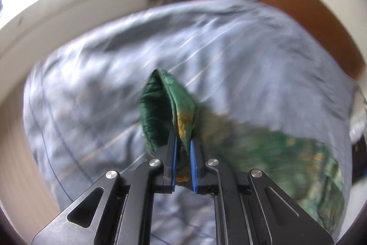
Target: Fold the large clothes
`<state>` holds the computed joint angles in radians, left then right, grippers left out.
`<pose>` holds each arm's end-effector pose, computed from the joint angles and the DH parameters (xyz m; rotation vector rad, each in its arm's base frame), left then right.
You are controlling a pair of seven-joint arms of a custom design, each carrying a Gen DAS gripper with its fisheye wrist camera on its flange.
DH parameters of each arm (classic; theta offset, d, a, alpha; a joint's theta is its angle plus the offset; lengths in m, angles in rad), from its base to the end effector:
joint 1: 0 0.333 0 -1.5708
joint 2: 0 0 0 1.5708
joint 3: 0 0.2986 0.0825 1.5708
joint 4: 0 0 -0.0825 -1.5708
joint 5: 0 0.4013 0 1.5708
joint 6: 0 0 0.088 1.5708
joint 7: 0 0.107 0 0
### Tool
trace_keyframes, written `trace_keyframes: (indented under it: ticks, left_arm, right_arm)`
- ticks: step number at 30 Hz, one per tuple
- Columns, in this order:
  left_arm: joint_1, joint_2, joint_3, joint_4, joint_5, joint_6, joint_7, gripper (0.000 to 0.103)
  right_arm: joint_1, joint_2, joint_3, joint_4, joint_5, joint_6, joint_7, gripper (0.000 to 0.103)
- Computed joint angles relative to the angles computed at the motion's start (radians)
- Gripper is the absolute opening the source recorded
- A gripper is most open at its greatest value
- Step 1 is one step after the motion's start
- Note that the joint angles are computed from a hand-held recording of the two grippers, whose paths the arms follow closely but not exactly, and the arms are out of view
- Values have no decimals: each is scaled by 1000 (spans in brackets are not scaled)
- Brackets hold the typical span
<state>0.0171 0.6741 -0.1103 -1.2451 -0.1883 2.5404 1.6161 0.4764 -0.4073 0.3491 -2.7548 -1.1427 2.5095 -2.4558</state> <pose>0.7884 -0.0463 0.4213 -1.9671 1.9107 -0.8454 0.2773 0.2912 0.3131 -1.2265 2.0970 -0.7393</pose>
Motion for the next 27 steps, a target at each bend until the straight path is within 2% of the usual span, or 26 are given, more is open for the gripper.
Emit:
trace_keyframes:
  ticks: [5,8,12,15,18,21,23,24,25,26,27]
  left_arm:
    - [-51,-184,-108,-82,-37,71,187,5]
    - [-107,-241,-155,-84,-82,55,272,4]
    - [-228,-271,-204,-77,-108,21,350,2]
    - [-333,-263,-217,-87,-81,35,377,1]
    - [-436,-226,-209,-90,-22,29,354,1]
    - [-539,-202,-168,-133,90,38,289,5]
    - [-543,-210,-179,-163,100,16,296,8]
    - [-537,-224,-187,-199,94,26,312,20]
    - [-519,-259,-195,-266,81,63,338,43]
    - [-512,-277,-195,-307,78,97,346,55]
    - [-491,-321,-190,-383,68,152,371,73]
  right_arm:
    - [0,-41,15,-24,-34,-2,62,69]
    - [4,-74,25,-45,-48,-6,99,69]
    - [17,-119,40,-73,-47,-26,124,69]
    - [29,-151,49,-99,-32,-42,136,69]
    - [40,-190,55,-131,-14,-49,153,69]
    - [50,-241,62,-170,15,-59,172,69]
    - [55,-268,68,-190,34,-66,179,69]
    - [59,-282,71,-201,46,-71,182,69]
    - [63,-295,74,-211,58,-75,184,69]
    - [66,-308,74,-224,69,-74,187,69]
    - [67,-321,72,-236,76,-67,191,69]
